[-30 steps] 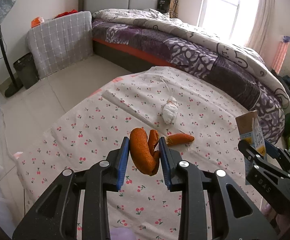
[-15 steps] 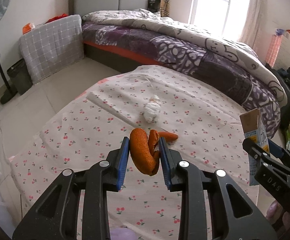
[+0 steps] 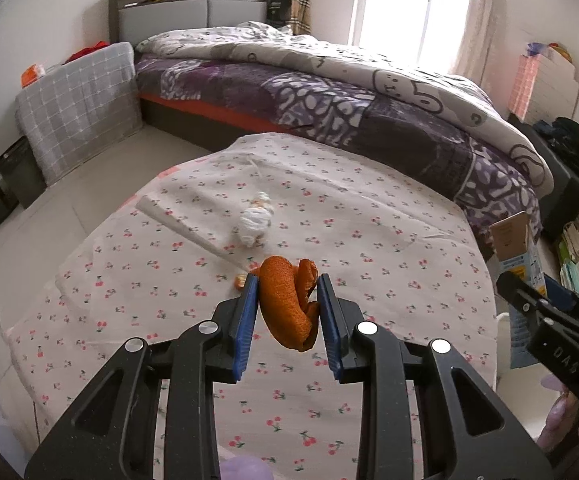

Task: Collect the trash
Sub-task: 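Drop the milk carton into the white bin with the right tool while the left tool drops the sausage wrapper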

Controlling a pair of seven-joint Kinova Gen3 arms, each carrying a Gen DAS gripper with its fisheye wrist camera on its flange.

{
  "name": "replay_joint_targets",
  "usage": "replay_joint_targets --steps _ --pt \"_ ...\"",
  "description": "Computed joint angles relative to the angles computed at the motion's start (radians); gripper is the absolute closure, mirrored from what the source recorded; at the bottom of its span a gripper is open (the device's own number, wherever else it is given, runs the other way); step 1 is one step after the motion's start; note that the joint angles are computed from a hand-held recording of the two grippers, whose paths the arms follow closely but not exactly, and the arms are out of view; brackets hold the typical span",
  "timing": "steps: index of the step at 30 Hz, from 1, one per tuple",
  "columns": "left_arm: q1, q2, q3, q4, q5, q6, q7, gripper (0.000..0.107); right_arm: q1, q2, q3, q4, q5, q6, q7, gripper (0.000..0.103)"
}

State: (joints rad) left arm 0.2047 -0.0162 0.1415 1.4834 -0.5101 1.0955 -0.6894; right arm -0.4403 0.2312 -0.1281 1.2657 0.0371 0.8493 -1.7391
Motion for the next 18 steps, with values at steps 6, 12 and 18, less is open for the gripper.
replay_joint_targets --steps 6,12,18 --pt "0.031 0.027 0.015 -0.023 -0.013 0.000 0.003 0.079 0.040 -0.023 0.015 0.021 -0.011 0.008 0.006 0.041" --pt "0.076 0.057 0.019 -0.047 -0.024 0.002 0.000 0.079 0.085 -0.047 0.027 0.043 -0.020 0.014 0.016 0.041" --pt "0.121 0.087 0.017 -0.072 -0.032 0.001 -0.008 0.079 0.142 -0.065 0.042 0.059 -0.045 0.045 0.033 0.041"
